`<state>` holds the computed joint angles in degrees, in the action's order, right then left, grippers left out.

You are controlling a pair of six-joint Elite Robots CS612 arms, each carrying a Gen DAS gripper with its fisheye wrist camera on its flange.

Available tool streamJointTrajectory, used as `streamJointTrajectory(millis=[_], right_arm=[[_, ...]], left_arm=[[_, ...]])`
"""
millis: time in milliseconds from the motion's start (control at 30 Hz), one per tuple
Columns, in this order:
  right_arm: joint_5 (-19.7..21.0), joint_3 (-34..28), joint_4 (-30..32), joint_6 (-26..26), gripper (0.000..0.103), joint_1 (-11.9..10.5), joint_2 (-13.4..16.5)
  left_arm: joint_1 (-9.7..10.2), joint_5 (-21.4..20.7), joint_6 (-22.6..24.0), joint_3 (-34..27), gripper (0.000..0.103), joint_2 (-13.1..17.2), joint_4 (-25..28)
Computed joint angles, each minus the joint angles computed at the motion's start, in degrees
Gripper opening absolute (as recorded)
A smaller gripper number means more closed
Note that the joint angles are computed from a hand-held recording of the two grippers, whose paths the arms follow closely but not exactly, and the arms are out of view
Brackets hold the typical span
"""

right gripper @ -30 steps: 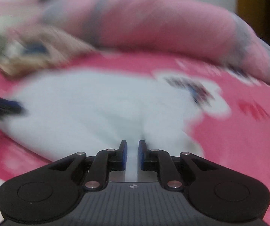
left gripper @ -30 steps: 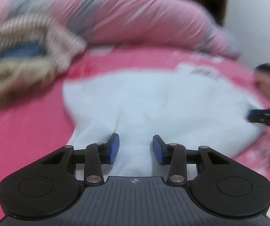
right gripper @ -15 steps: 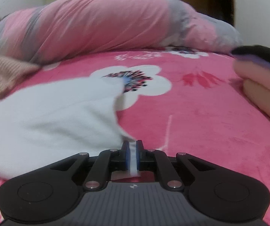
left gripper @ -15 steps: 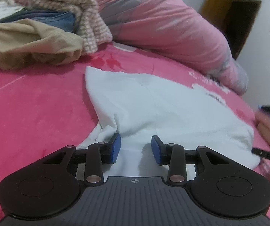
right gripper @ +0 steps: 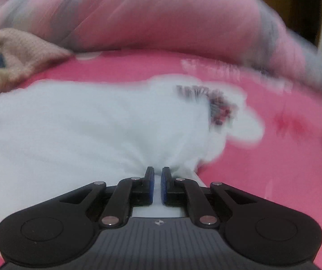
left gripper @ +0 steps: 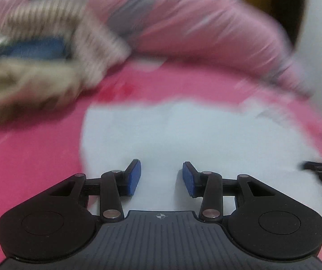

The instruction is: Fold clothes

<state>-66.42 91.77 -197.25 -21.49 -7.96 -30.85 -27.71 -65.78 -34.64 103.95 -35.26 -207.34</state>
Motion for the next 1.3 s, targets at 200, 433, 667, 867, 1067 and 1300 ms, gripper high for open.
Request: streamJointTrajectory(millis=[200, 433, 667, 867, 1067, 1300], right_arm=[[1.6, 0.52, -2.5, -0.27, 0.007, -0.13, -2.84], [-0.93, -11.78, 8.07, 4.3, 0.008, 2.26, 3.5], [0.25, -7.26, 7.82, 9.19, 0.009, 0.77, 0.04], [8.49, 4.09, 1.19, 4.21, 0.009, -1.4, -6.51], [16.55, 12.43, 0.16, -10.2, 0.009, 1.51, -10.33], [9.81, 10.11, 4.46, -15.18, 0.009, 9.17, -6.49]], left_arm=[[0.44, -1.28, 1.63, 0.94, 0.042, -1.59, -4.5], [2.97, -1.78, -3.35, -4.51, 0.045, 0.74, 4.51], [4.52, -5.68, -11.86, 1.64, 0.048, -3.13, -1.36], [5.5, -4.57, -20.12, 10.66, 0.055, -7.88, -7.53], [5.48, -8.34, -22.02, 14.54, 0.055, -7.75, -10.17], [4.52, -10.97, -18.48, 14.03, 0.055, -4.26, -15.11]])
